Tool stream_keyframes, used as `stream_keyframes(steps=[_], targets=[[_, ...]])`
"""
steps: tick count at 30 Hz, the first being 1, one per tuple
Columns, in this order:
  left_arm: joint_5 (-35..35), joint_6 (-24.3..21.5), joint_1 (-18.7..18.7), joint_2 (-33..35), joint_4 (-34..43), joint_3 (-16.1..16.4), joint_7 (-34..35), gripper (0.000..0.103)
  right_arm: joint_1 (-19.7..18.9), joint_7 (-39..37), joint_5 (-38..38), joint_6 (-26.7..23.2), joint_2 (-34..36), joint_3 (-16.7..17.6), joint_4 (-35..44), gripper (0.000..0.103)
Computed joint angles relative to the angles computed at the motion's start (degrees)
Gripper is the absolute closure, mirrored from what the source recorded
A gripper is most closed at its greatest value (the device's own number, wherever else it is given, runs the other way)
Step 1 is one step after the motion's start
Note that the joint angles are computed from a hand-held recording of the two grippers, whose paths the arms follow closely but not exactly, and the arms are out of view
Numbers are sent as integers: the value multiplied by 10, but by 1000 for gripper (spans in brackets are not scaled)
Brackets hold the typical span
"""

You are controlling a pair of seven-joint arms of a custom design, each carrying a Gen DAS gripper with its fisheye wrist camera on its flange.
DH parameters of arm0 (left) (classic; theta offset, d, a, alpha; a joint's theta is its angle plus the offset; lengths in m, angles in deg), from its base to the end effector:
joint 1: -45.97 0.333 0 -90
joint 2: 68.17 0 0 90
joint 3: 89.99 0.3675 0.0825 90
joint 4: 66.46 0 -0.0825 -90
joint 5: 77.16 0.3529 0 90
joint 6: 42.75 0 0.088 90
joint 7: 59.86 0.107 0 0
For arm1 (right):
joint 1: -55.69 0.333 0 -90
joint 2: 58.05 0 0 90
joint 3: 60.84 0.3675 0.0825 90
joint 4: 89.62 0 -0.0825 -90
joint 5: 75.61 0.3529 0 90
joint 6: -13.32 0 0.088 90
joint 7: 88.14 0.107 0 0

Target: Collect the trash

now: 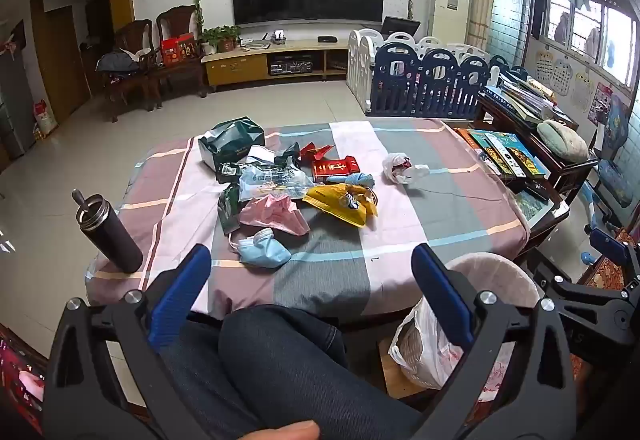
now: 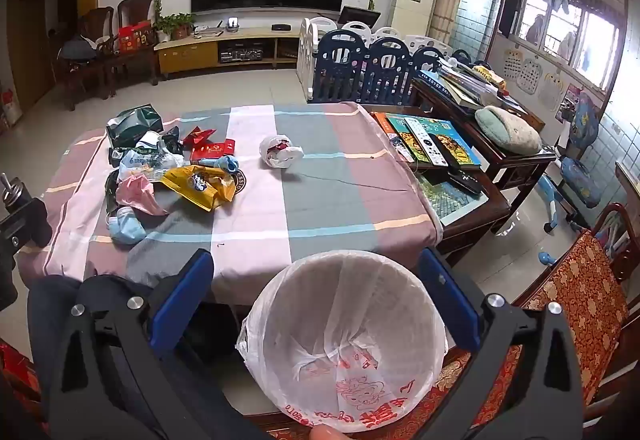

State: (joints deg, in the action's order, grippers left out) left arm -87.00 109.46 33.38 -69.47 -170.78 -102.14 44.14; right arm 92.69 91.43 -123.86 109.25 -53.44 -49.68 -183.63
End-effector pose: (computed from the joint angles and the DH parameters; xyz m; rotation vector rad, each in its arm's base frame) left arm 0.5236 -0.2379 0.6992 -1.2163 2.2054 -1.0023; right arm 0.4317 0.3655 0.6422 -1.2218 2.3466 -1.0749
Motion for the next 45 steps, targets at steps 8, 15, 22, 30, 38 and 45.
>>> stream_keyframes(steps=[8, 15, 22, 30, 38, 45], targets=[[-5, -6, 0, 1, 3, 0, 2, 3, 0, -1, 4, 0, 1, 0, 1, 3], [-2, -5, 0, 1, 2, 0, 0, 3, 0, -1, 4, 2, 1, -1, 0, 3], [-1, -6, 0, 1, 2, 0, 0, 3, 0, -1, 5, 1, 0, -1, 0, 3], [-1, -7, 0, 0, 3, 0, -1, 3, 0, 2, 6, 5, 3, -1, -3, 3], [1, -10, 0, 1, 4, 0, -3, 3, 0, 1, 8, 6, 3, -2, -3, 3], [-10, 8, 2, -4, -21, 2, 9, 3, 2, 6, 9, 5, 6, 0, -2, 3]])
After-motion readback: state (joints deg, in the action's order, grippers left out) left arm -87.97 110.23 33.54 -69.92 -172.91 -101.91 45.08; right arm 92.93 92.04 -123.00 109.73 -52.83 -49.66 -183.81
